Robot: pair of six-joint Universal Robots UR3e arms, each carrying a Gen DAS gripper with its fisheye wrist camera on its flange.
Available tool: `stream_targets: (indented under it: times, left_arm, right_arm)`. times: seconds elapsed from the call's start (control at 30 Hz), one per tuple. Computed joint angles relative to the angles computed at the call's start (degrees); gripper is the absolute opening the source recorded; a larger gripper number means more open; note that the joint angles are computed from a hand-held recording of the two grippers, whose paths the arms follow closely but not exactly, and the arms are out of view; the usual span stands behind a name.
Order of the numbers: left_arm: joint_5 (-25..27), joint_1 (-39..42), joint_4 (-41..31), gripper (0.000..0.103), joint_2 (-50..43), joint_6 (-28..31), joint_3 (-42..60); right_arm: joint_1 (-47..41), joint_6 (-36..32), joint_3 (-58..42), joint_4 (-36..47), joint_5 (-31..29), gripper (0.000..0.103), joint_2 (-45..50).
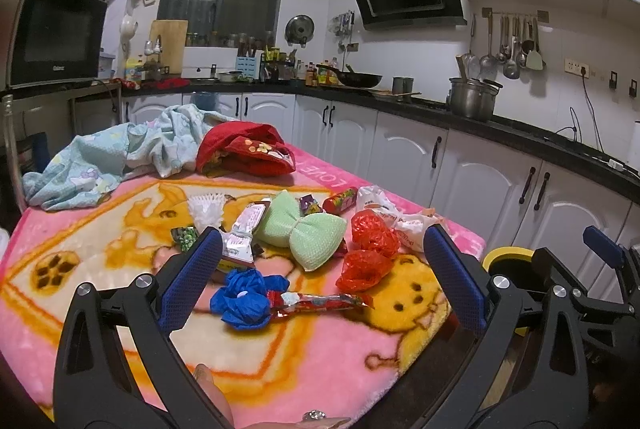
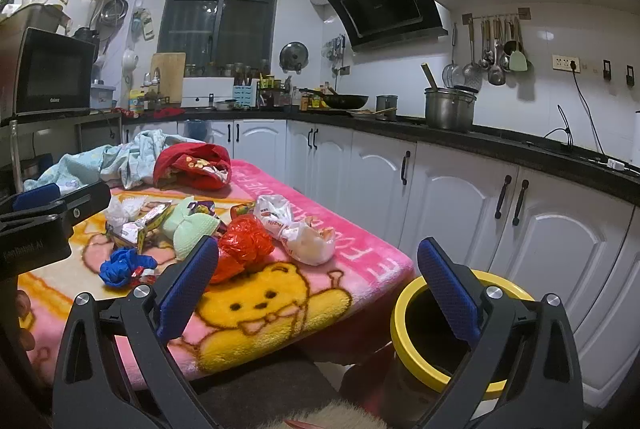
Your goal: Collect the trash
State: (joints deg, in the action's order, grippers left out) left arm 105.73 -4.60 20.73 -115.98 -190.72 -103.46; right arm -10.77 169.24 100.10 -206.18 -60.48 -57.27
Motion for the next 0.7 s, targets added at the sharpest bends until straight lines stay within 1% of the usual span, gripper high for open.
stream_targets:
  times: [0.7]
  left_arm:
    - [-0.1, 0.0, 0.9, 0.093, 0.1, 0.0, -0.6]
  right_arm:
    - [0.3, 0.0, 0.2, -0.3, -0.3, 0.097, -0.1]
